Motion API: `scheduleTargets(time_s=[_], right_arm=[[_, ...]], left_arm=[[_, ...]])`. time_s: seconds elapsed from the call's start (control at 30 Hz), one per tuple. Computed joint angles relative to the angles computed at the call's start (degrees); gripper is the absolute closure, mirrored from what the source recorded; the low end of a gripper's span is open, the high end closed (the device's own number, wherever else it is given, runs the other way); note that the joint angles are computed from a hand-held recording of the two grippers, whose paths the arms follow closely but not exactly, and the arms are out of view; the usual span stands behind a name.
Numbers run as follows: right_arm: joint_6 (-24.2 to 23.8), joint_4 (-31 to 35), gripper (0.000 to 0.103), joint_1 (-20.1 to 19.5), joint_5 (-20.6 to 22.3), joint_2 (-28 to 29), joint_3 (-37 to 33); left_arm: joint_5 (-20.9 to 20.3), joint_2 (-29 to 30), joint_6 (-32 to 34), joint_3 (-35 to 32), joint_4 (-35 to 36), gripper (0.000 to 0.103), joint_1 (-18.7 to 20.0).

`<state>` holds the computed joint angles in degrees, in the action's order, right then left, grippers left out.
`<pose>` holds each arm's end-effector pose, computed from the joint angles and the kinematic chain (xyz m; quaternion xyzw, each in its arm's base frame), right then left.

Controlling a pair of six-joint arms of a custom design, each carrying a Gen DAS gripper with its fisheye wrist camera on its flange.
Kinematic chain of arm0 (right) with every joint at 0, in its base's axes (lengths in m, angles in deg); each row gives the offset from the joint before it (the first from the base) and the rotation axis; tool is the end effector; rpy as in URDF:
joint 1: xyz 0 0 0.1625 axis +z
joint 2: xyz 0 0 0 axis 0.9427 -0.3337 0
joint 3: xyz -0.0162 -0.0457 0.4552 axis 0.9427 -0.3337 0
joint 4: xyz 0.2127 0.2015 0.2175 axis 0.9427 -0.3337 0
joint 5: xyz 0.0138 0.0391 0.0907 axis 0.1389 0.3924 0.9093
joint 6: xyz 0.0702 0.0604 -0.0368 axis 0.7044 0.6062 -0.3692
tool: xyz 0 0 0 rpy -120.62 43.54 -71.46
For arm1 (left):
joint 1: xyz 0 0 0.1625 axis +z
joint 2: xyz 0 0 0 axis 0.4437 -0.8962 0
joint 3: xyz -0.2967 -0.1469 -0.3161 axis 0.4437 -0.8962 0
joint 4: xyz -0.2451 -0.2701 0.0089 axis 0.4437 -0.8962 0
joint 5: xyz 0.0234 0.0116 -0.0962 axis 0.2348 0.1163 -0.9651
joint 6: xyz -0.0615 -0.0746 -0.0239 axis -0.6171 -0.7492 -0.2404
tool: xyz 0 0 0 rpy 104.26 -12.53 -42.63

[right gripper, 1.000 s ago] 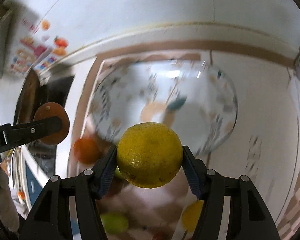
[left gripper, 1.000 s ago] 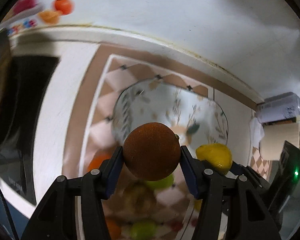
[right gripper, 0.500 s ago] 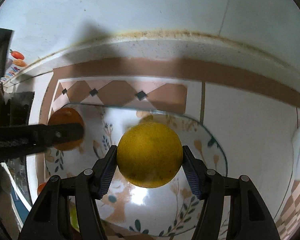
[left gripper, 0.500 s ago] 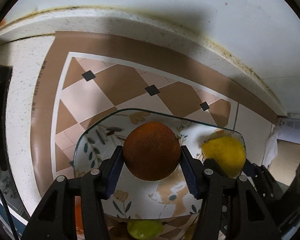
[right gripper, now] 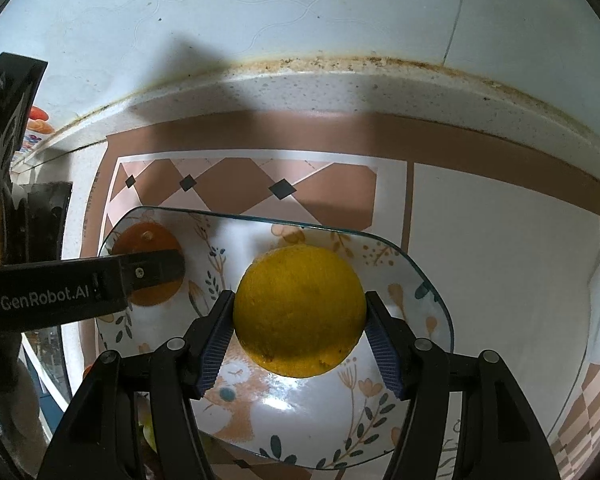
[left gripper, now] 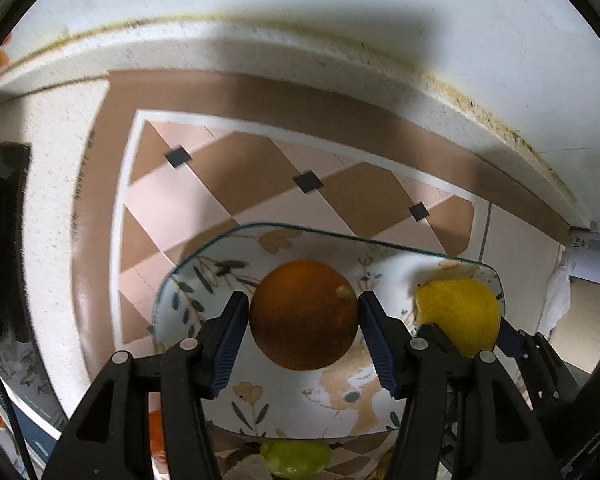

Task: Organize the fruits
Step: 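Place the brown fruit on the plate with the left tool while the right tool places the citrus, then grasp the red-brown apple with the left tool while the right tool grasps the yellow citrus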

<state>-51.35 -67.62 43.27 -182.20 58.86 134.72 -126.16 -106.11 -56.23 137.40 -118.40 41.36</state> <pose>0.3581 -0.6049 -0.0208 0.1536 -0.9498 -0.0213 0.2715 -0.0480 -0.6014 0.2870 -0.1838 0.9360 -0.0290 0.2987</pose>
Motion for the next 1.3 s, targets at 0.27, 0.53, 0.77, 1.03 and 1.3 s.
scheduleTargets(time_s=[0.27, 0.53, 0.77, 1.03, 1.3], right_arm=[[4.2, 1.2, 0.012, 1.0, -1.9, -1.8, 0.8], [7.5, -0.4, 0.009, 4.0, -7.0, -5.6, 6.2], [10.3, -3.2, 0.009, 6.6, -7.8, -10.7, 13.1], [12.3, -5.8, 0.009, 11.4, -9.2, -15.8, 19.6], [14.1, -8.2, 0.009, 17.7, -11.1, -20.4, 24.1]], left_arm=[[3.0, -2.6, -3.0, 0.4, 5.8, 0.018, -2.4], [6.4, -10.6, -6.2, 9.1, 6.5, 0.018, -8.1], [10.5, -17.7, -12.6, 14.1, 13.2, 0.018, -16.9], [15.0, -21.3, -17.6, 16.7, 16.6, 0.018, -24.9], [16.1, -26.7, -26.4, 18.5, 25.7, 0.018, -35.2]])
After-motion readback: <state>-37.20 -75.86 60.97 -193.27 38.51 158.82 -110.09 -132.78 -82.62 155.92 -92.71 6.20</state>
